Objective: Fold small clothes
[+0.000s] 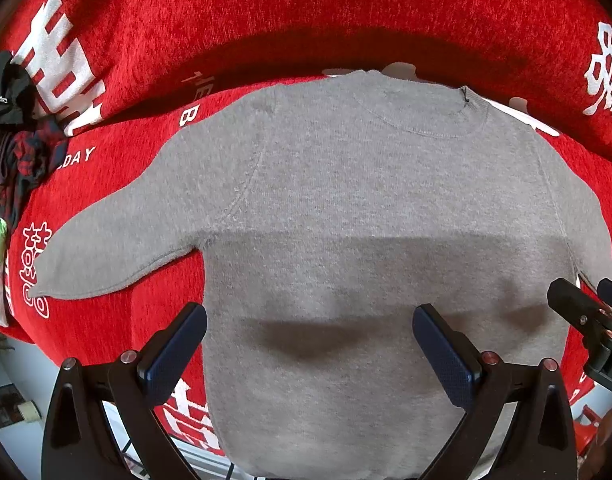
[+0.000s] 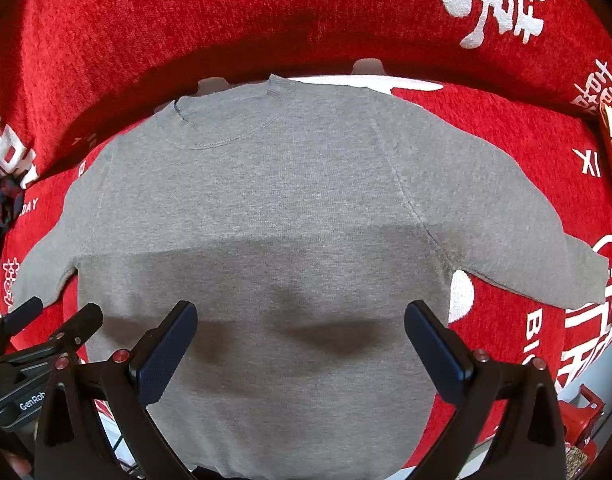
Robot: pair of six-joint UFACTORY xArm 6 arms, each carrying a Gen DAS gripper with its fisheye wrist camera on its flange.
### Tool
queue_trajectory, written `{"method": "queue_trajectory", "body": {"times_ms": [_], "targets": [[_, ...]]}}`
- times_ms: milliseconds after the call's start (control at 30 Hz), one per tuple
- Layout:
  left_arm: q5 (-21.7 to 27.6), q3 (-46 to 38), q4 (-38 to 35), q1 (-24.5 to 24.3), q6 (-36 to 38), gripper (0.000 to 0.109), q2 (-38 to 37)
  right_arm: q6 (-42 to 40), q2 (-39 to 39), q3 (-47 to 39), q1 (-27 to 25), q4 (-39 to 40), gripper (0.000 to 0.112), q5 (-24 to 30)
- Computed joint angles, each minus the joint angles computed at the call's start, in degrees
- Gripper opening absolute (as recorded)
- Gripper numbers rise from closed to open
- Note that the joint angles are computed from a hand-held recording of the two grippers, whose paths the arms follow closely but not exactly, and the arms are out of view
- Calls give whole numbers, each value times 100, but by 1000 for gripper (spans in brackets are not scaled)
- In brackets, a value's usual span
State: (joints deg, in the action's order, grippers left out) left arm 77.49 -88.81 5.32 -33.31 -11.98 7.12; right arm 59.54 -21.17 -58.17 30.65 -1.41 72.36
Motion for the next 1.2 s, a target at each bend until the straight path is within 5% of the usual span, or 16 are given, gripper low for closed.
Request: {"method": "queue_trajectory", "body": {"times_ms": [1200], "targets": [[61, 209, 42, 41, -111, 103, -133, -27, -32, 54, 35, 32, 103, -3]]}}
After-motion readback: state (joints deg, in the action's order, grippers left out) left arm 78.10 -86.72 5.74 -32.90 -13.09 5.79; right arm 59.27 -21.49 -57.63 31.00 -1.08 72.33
